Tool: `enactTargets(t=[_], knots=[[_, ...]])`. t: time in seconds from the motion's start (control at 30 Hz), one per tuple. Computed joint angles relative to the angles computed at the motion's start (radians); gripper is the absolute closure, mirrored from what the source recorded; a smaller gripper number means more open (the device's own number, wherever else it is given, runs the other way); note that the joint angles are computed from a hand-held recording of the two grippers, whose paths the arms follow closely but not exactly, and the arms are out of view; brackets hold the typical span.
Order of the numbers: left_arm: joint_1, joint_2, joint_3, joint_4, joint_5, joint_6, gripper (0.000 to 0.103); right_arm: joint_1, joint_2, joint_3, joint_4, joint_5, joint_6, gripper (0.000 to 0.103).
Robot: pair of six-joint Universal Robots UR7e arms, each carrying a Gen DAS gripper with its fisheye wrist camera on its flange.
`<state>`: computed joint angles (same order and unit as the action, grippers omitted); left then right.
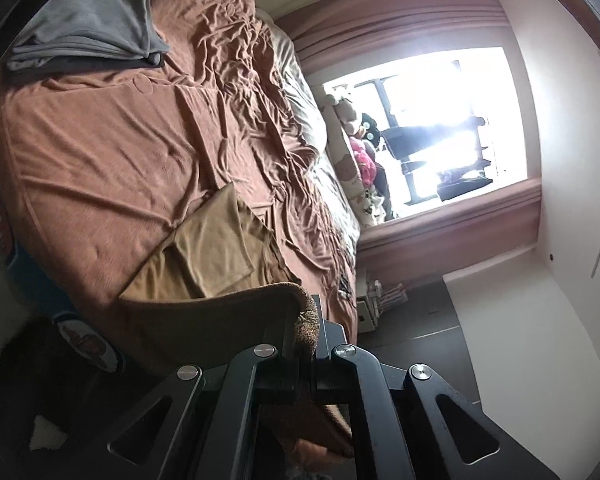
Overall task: Fold small clothes
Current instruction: 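Lift the gripped hem with both tools and fold it toward the collar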
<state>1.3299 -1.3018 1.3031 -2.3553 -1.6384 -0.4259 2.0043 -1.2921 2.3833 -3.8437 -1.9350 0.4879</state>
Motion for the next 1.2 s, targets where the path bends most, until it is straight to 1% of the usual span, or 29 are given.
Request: enactTargets(t=[0.27,0.37,0.5,0.6,0.67,0.77,0.83,0.93,1.0,1.1,1.2], knots=[[0.006,0.155,-0.166,0.047,0.043,-0.003,0.101,-0.082,0.022,-0.129,0.149,0.038,0.010,0.103],[0.011,0.218,-0.238,0.079,0.057,-0.009,0.101,-0.100,0.032,-0.177,0.214,0.038,0.010,0.103],[0.021,0.305,-0.344,0.132,0.085,-0.002,0.101,-0.131,0.052,-0.249,0.307,0.051,-0.003,0.103],[0.023,0.372,-0.432,0.182,0.125,0.017,0.101,-0.154,0.078,-0.310,0.373,0.056,-0.008,0.103],[0.027,0.415,-0.490,0.215,0.140,0.021,0.101,-0.166,0.095,-0.347,0.411,0.063,-0.014,0.103],[0.035,0.477,-0.573,0.263,0.162,0.032,0.101,-0.179,0.116,-0.399,0.470,0.055,-0.018,0.102],[0.040,0.518,-0.629,0.300,0.174,0.032,0.101,-0.186,0.138,-0.441,0.515,0.036,-0.024,0.102],[0.046,0.583,-0.723,0.356,0.198,0.026,0.101,-0.199,0.161,-0.479,0.559,0.035,-0.028,0.102],[0.046,0.627,-0.792,0.396,0.221,0.043,0.101,-0.207,0.175,-0.501,0.581,0.033,-0.030,0.102],[0.048,0.693,-0.893,0.449,0.255,0.063,0.101,-0.212,0.193,-0.541,0.632,0.007,-0.035,0.102],[0.053,0.785,-1.055,0.543,0.287,0.061,0.101,-0.221,0.212,-0.575,0.664,0.010,-0.030,0.102]])
